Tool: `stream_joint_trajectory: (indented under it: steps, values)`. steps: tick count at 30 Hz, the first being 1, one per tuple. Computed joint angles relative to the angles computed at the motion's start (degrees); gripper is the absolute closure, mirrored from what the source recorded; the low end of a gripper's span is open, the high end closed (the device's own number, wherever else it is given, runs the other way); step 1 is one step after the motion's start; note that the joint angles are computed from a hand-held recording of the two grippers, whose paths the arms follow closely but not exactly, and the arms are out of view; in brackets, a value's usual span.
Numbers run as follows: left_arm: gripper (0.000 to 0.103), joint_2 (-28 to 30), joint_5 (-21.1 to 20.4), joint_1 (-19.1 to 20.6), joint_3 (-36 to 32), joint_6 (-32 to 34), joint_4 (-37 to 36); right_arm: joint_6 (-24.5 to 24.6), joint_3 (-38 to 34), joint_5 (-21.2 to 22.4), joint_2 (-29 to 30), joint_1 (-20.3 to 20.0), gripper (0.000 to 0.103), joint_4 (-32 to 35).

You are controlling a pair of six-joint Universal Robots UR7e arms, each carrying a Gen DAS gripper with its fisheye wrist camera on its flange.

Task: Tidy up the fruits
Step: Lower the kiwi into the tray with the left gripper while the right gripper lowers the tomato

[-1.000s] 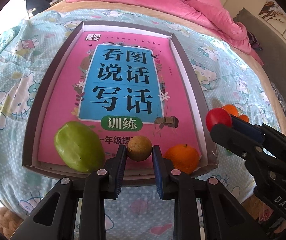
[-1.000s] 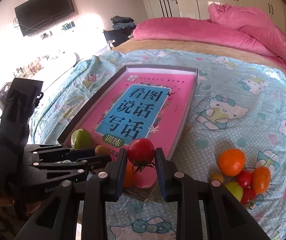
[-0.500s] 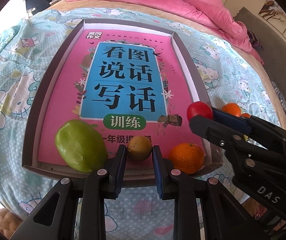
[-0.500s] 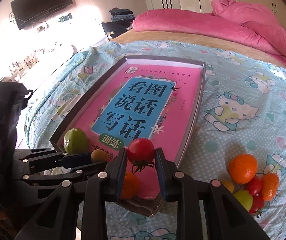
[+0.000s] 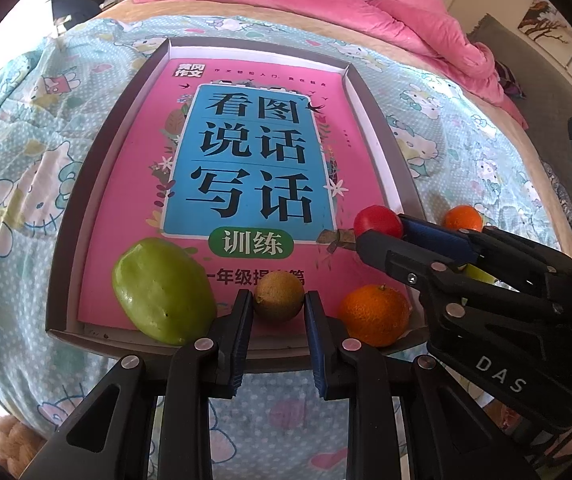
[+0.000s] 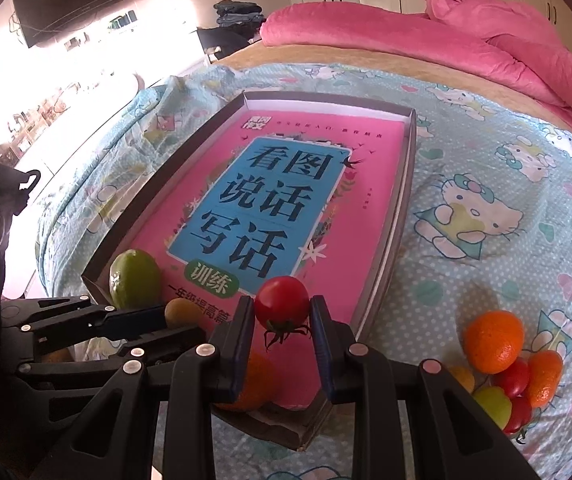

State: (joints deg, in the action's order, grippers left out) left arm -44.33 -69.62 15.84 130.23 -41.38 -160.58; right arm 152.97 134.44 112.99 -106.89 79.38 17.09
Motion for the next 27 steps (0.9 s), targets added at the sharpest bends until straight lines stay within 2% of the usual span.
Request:
stream_joint_trajectory:
  steps: [4,17,27]
  values:
    - [0.076,-0.08,-0.03,-0.02,-0.02,-0.19,0.14,0.58,-0.01,-0.69,0.28,-0.82,0.074,0.39]
    - [0.076,-0.07,0.1,-0.13,-0.11,-0.32,0.49,1.2,-0.01,0.94,1.09,-0.7,0.074,-0.01]
    - [0.076,-0.21,0.23,-0.07,-0.01,-0.19,0.58,0.82,0.82,-0.16,-0.42,-1.73,0.074,-0.13]
